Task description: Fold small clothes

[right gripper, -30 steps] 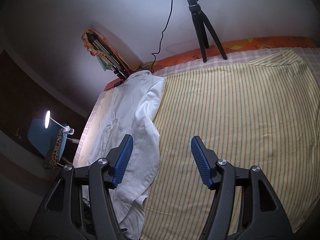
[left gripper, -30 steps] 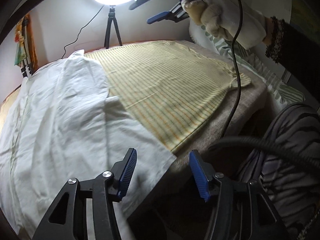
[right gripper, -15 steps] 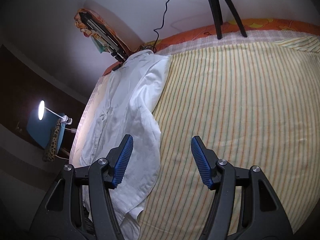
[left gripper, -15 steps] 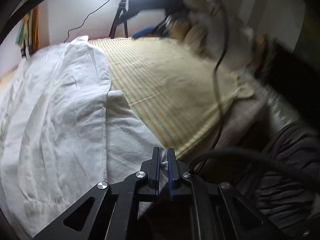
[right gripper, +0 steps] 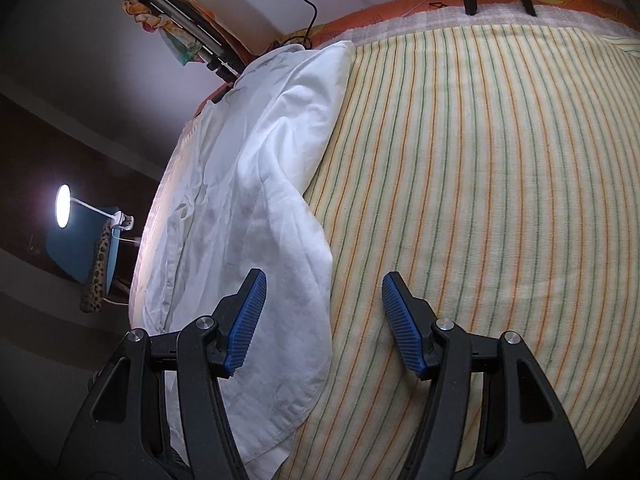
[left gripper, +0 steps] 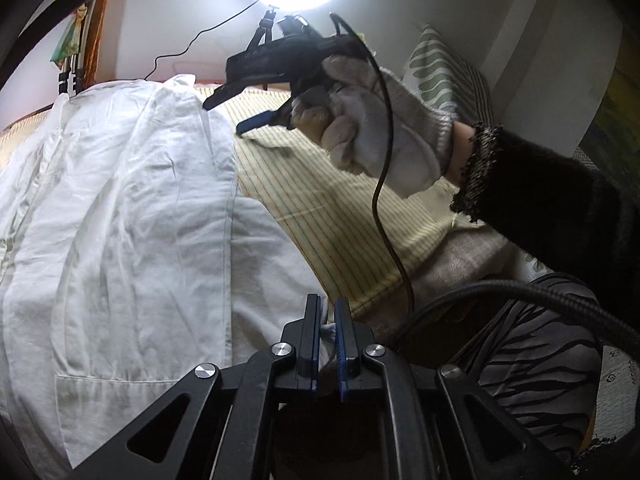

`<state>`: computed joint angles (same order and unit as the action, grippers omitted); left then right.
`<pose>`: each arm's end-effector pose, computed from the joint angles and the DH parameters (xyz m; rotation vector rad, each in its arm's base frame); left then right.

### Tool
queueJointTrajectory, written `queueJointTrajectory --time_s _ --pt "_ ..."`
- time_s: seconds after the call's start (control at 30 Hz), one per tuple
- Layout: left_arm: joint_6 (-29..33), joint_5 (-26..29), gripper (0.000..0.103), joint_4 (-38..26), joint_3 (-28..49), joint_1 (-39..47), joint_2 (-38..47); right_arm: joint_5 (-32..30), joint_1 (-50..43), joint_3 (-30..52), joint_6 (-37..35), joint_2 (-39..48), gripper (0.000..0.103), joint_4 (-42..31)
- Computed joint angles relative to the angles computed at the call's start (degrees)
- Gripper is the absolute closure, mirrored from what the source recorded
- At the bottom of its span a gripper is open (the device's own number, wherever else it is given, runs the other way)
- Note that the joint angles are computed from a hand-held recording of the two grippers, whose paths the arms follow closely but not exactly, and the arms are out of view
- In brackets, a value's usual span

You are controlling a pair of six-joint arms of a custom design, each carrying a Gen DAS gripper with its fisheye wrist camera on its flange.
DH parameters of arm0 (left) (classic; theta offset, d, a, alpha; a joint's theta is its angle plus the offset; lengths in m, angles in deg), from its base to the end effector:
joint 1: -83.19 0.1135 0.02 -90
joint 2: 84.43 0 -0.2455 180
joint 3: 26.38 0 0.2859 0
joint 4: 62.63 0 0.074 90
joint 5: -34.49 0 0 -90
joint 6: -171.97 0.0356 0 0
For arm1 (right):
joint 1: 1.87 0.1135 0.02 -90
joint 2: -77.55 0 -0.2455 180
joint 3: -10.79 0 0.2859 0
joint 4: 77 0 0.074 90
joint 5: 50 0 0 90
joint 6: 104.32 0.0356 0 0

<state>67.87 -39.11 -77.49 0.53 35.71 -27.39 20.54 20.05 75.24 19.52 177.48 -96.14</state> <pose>0.1347 -0.1617 0.0995 0.8539 2.3324 -0.8328 0.3272 0.1444 0.1017 0.1305 2.6406 0.7938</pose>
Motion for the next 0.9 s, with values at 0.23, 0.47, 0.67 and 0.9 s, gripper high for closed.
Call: queueJointTrajectory --time_s 0.23,0.47,0.67,0.9 --pt "1.2 4.3 0.100 -3.3 -1.8 5.6 -6.7 3.7 3.1 5.5 1.6 2.8 0.090 -5.1" --pt "5.0 14.4 0.100 -16.0 -6.2 18.6 -23.3 12.4 8.9 14.3 3.4 2.9 0.095 -13.9" --pt "11.8 23.2 0.100 -28.1 -7.1 32.6 -33.2 18.7 13.6 26.9 2.6 8.9 0.096 -22.7" --pt "25.7 30.9 0.100 -38.2 -5.2 49.5 -30.8 20.5 17.5 45.3 1.1 22.6 0.096 -30.2"
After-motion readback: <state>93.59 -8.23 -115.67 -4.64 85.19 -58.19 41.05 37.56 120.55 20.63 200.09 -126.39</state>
